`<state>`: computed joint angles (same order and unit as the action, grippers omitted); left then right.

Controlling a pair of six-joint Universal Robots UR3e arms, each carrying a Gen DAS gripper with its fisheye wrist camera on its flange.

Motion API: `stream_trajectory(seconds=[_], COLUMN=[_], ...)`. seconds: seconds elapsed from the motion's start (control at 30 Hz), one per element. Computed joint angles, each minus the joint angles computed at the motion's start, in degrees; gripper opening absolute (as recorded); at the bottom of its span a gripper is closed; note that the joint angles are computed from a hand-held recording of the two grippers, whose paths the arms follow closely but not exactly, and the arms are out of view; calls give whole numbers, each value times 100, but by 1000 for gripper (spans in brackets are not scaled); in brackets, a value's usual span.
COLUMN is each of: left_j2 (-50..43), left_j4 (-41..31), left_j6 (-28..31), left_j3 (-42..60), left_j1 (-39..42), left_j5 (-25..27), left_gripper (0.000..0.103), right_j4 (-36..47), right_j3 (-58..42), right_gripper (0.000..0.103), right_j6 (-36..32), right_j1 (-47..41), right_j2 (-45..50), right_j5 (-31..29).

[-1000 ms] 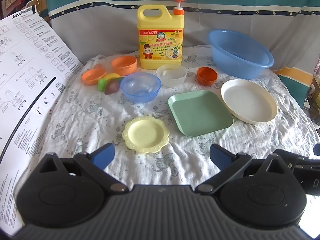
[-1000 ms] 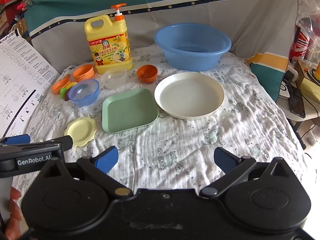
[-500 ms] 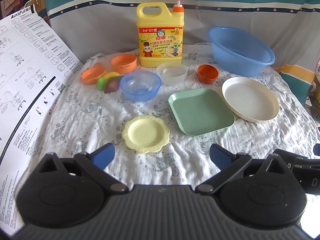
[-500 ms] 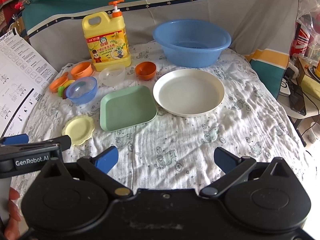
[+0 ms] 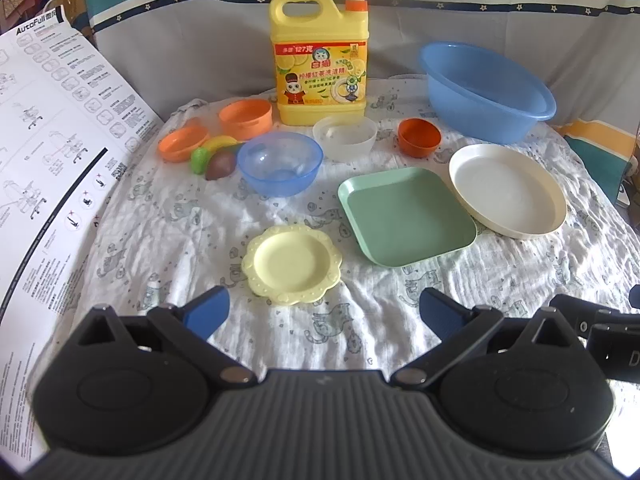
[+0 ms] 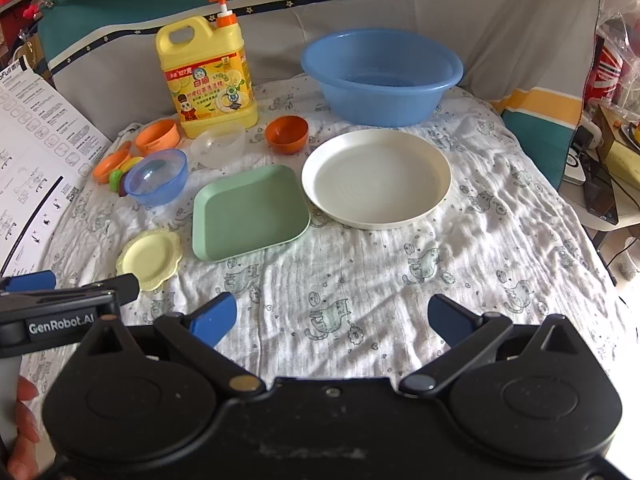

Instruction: Organize plates and bowls

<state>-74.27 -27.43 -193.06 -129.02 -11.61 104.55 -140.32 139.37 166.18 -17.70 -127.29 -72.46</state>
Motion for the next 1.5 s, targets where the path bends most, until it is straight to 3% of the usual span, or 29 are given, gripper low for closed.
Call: stream_trajectory(seconds=[0.3,0.47,0.6,0.83,0.93,1.13,1.2,1.37,1.5], left_j2=[-554,-1033,-1535,-2721,-3283,-4168,-4426,-5058,-5653], left_j4=[211,606,875,1178,1109,926,808,484,-1], left_j6=[26,164,244,583,681,814,886,1029,1139], left_j3=[190,351,683,1698,2304,3335,3693,4628,5581], left_j1=[7,67,132,-21,-83,-201,-240,-357,-448], left_j5=[29,-105,-367,-598,-647,-633,-643,-660,-839], left_gripper=[103,103,103,103,103,103,102,95,80], right_j4=[-808,-1450,-2570,-3377,-3594,-3536,-3695,-4105,-4243], right_j3=[181,316,146,-1116,-1790,-2970,-3127,-2760,-2198], right_gripper=[103,103,103,97,86,55,38,34,34], right_j6=[46,-252,-72,274,442,635,669,440,54], right_j1=[-151,-612,-603,-612,-568,-512,-485,-658,-1022], right_j2=[591,1141,2149,4111,4947,6307,6600,6651,6301], right_j5=[116,711,499,27,-217,-457,-582,-464,-236])
